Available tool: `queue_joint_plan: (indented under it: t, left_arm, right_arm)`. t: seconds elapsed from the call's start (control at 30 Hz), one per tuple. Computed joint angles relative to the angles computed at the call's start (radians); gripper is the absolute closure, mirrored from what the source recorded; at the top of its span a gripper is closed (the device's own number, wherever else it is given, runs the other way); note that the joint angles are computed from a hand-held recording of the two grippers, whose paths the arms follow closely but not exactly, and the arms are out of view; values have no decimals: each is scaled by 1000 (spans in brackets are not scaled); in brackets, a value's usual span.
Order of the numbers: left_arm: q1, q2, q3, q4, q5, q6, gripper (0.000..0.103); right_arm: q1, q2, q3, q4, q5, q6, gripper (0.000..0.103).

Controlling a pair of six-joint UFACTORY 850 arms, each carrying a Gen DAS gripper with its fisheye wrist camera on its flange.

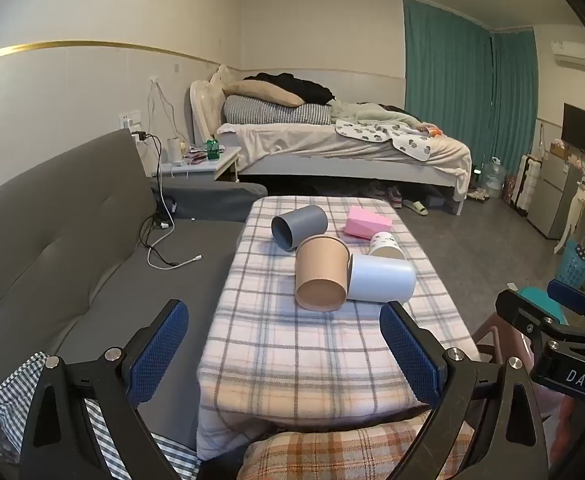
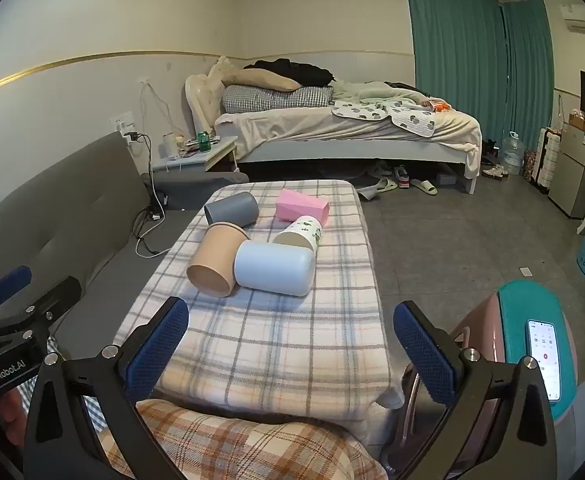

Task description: Flip cup upside down

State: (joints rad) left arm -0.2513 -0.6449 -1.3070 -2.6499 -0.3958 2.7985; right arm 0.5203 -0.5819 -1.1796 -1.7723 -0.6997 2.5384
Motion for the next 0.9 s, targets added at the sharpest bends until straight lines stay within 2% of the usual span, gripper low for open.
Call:
queue_joint_plan:
  t: [0.4, 0.9]
  left_arm:
    - [-2, -3, -11, 15, 29, -25, 4]
    - [-3, -3, -9, 11, 29, -18, 4]
  right_arm:
    - [0, 0, -7, 8, 6, -13, 0]
    - [3, -3, 2, -2, 2, 4, 0]
